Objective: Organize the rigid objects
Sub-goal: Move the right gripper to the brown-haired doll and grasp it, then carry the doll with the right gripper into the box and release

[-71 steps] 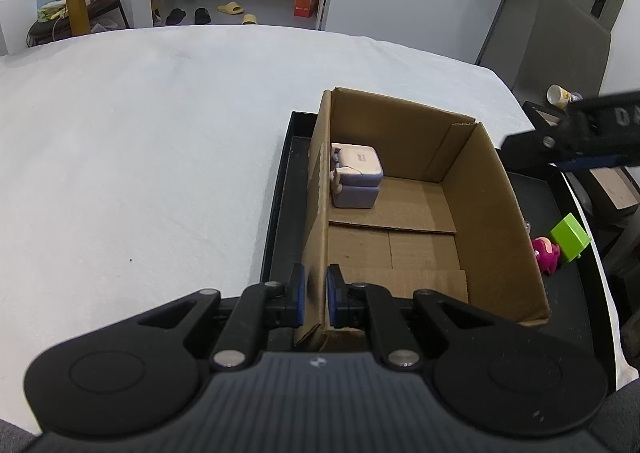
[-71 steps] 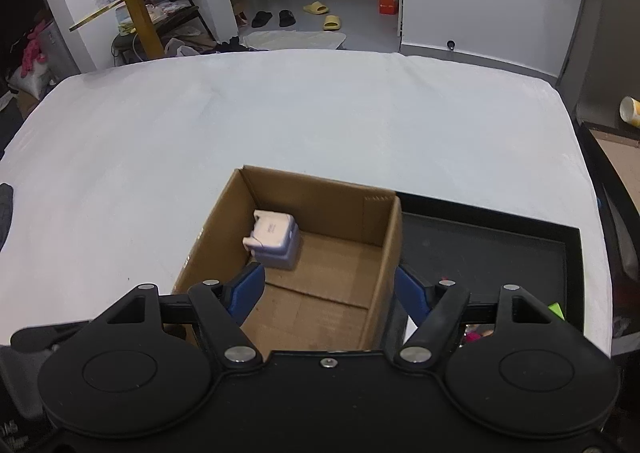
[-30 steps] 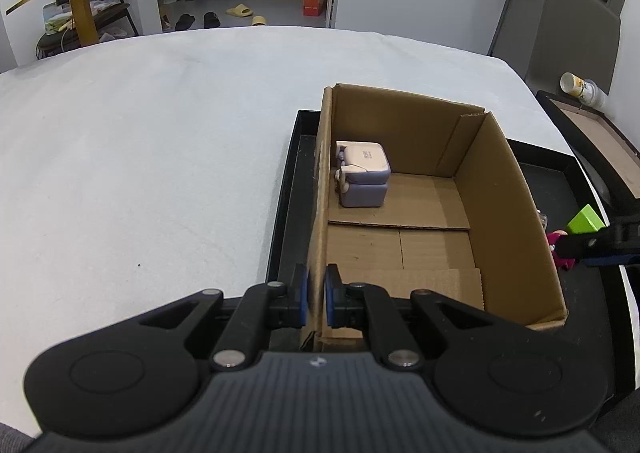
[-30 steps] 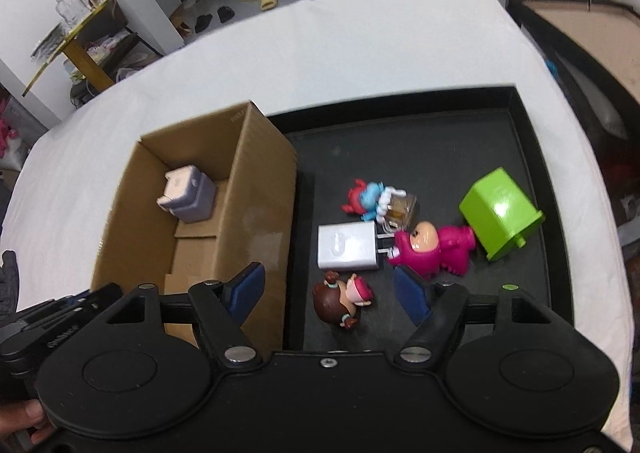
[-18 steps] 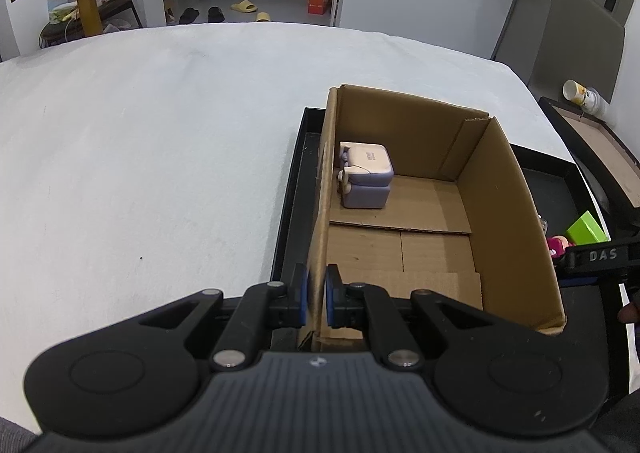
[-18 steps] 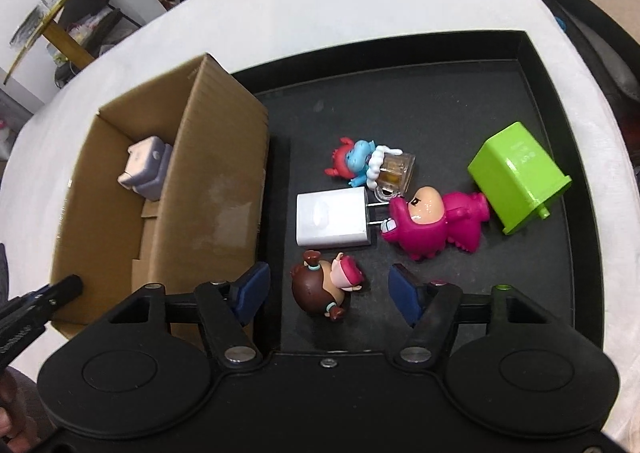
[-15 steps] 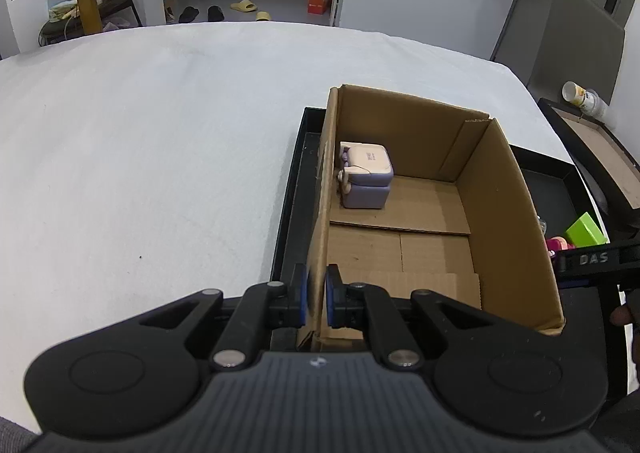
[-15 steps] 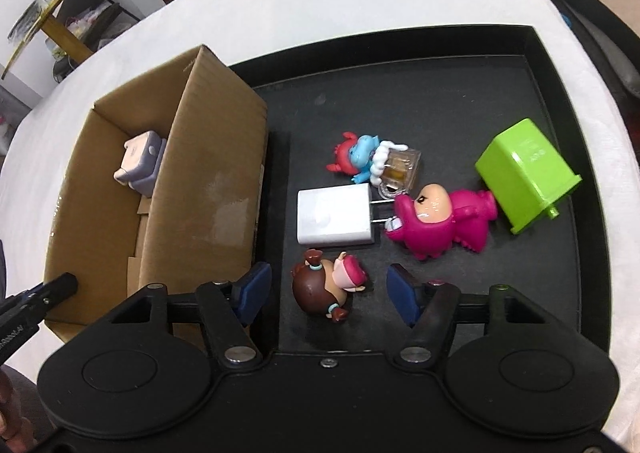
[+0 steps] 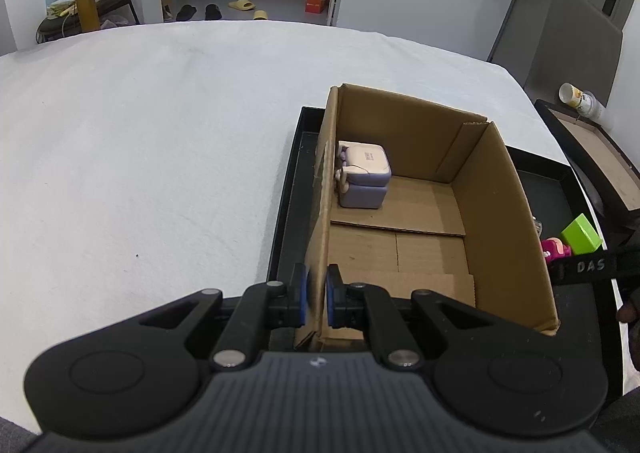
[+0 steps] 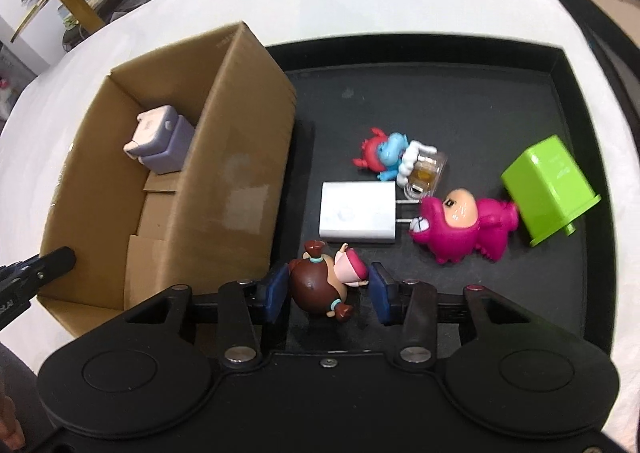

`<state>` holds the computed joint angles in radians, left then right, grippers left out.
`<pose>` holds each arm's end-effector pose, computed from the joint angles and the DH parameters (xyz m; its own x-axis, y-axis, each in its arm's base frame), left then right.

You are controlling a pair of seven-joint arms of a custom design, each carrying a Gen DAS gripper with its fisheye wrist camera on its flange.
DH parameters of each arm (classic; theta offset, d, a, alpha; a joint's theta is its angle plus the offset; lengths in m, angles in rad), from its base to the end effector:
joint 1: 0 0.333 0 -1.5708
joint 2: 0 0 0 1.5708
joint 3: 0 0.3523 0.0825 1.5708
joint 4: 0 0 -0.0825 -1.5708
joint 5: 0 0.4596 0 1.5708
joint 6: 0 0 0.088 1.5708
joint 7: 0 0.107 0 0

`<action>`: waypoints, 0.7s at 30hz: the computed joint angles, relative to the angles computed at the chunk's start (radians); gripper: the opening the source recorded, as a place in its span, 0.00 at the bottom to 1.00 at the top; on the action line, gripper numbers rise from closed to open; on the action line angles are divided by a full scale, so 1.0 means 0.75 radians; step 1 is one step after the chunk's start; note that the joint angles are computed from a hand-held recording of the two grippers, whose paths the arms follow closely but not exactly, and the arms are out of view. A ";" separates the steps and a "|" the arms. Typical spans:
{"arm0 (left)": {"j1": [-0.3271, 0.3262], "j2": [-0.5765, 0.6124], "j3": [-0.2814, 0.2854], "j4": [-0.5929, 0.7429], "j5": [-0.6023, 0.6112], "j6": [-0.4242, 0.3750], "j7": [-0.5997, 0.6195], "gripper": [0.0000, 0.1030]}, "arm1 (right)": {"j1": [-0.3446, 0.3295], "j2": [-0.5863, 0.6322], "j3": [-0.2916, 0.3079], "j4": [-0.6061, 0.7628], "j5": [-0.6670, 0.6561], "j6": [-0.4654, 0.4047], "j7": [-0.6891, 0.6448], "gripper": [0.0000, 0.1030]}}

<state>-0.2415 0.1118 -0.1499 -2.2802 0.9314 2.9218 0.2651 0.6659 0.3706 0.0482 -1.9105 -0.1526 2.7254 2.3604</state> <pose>0.5416 -0.2773 0.3302 0.0240 -0.9946 0.1013 -0.8076 -0.0790 -0.5844 0.5510 0.4818 0.3356 0.0867 -0.9687 -0.2324 -0.9296 0.0052 -0.3685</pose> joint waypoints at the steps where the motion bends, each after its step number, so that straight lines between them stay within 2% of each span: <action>1: 0.000 0.002 -0.001 0.001 -0.004 0.001 0.002 0.08 | 0.003 -0.007 -0.003 0.001 -0.005 -0.004 0.002 0.41; 21: -0.002 0.000 0.002 0.000 -0.007 0.007 0.017 0.08 | 0.015 -0.059 -0.022 0.088 -0.195 -0.047 0.098 0.42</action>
<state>-0.2432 0.1121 -0.1484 -2.2805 0.9263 2.9268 0.2778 0.6774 0.3264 0.0314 -1.8446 -0.2987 2.6905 2.4336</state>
